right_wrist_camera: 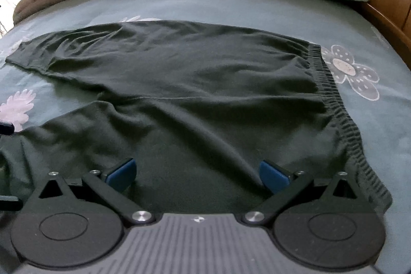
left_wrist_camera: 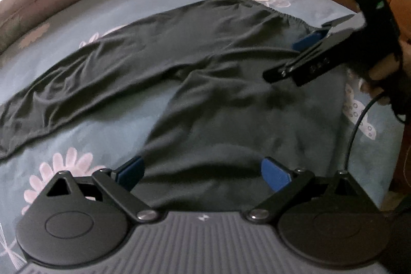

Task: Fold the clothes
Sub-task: 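Move the right gripper to the elastic waistband of the dark trousers, then close the right gripper on the trouser waistband and lift it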

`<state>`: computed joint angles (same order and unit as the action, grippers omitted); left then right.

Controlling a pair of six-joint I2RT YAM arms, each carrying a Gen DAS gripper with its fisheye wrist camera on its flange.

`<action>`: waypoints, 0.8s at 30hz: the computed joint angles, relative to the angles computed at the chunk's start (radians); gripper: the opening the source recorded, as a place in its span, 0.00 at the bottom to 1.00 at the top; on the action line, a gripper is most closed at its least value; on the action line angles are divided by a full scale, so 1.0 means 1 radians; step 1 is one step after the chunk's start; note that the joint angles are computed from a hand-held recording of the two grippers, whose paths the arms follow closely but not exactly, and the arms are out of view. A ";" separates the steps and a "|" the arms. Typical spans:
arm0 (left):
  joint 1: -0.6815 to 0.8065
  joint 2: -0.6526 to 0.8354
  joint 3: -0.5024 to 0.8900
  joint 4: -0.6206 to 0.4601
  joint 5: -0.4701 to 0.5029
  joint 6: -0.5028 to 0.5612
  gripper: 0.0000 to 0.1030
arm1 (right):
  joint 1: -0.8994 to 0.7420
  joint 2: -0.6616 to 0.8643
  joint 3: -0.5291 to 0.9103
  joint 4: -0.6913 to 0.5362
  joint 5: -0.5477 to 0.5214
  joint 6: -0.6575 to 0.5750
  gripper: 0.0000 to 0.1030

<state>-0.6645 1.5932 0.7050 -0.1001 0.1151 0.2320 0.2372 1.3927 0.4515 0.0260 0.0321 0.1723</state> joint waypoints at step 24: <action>-0.111 0.104 0.012 0.077 -0.092 -0.219 0.99 | -0.321 0.003 0.030 -0.046 -0.440 -0.284 1.00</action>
<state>-0.7758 1.6973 0.7168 -0.0228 0.0232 0.0128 -0.0834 1.3957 0.4811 -0.0202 -0.4082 -0.1119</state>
